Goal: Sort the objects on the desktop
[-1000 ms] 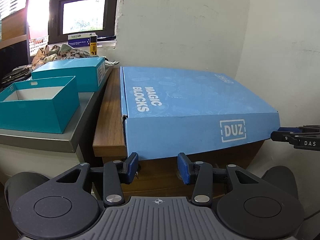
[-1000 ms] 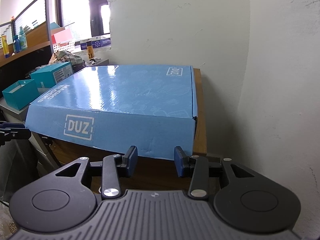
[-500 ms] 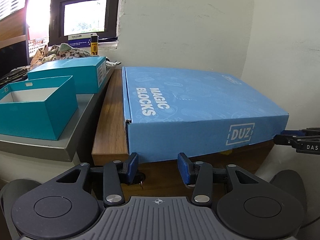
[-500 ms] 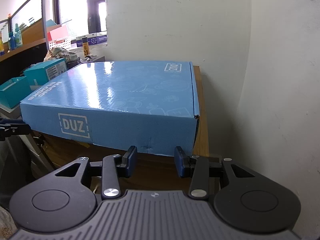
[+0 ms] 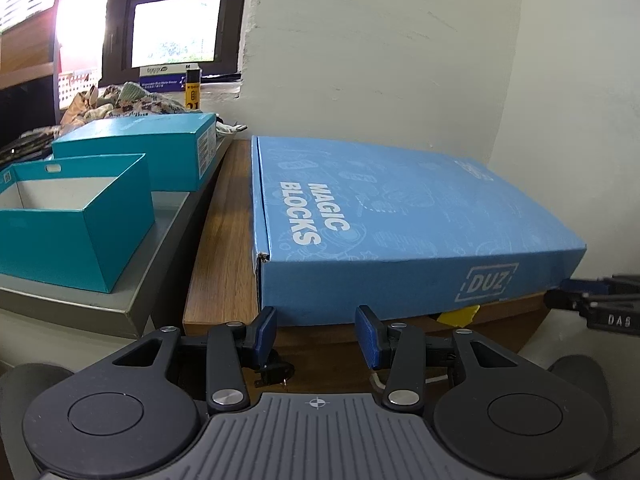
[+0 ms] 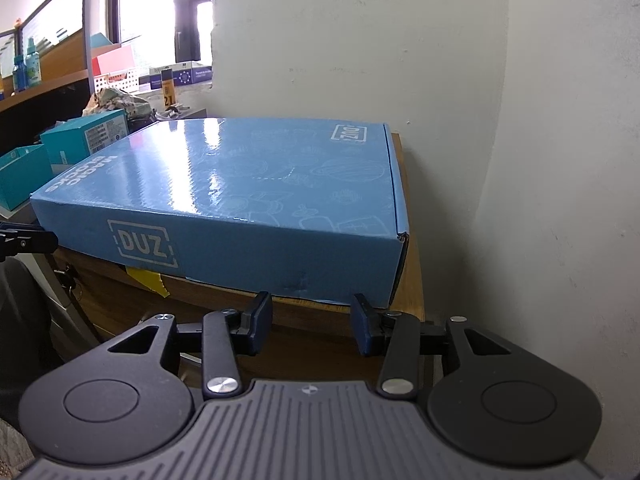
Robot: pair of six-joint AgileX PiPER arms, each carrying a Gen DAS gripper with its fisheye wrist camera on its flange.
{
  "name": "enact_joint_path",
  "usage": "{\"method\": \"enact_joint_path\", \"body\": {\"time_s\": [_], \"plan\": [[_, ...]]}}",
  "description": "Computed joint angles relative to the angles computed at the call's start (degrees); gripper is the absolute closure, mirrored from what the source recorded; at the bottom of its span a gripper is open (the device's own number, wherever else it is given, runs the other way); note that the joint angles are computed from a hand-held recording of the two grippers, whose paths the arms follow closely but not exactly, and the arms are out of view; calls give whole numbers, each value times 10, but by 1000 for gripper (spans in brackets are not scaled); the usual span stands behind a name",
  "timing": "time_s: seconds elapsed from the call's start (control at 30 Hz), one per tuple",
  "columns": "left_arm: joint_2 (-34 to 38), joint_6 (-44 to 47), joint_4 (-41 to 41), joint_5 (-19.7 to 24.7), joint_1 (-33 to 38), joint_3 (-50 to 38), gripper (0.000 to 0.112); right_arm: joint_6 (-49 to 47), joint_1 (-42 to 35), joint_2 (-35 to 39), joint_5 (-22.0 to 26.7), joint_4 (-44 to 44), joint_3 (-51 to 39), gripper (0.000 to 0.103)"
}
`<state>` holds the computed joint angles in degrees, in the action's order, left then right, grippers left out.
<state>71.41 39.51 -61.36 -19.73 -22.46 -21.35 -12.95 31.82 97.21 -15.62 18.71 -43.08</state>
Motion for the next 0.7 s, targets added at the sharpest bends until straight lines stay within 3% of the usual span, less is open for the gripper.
{"method": "enact_joint_path", "body": {"time_s": [0.33, 0.57, 0.7], "plan": [[14, -21, 29, -9, 3, -4, 66, -30, 11, -5, -5, 44, 6, 54], [22, -84, 105, -33, 4, 14, 65, -65, 21, -8, -3, 94, 7, 53], [26, -71, 83, -50, -10, 19, 63, -96, 29, -12, 0, 140, 10, 52]]}}
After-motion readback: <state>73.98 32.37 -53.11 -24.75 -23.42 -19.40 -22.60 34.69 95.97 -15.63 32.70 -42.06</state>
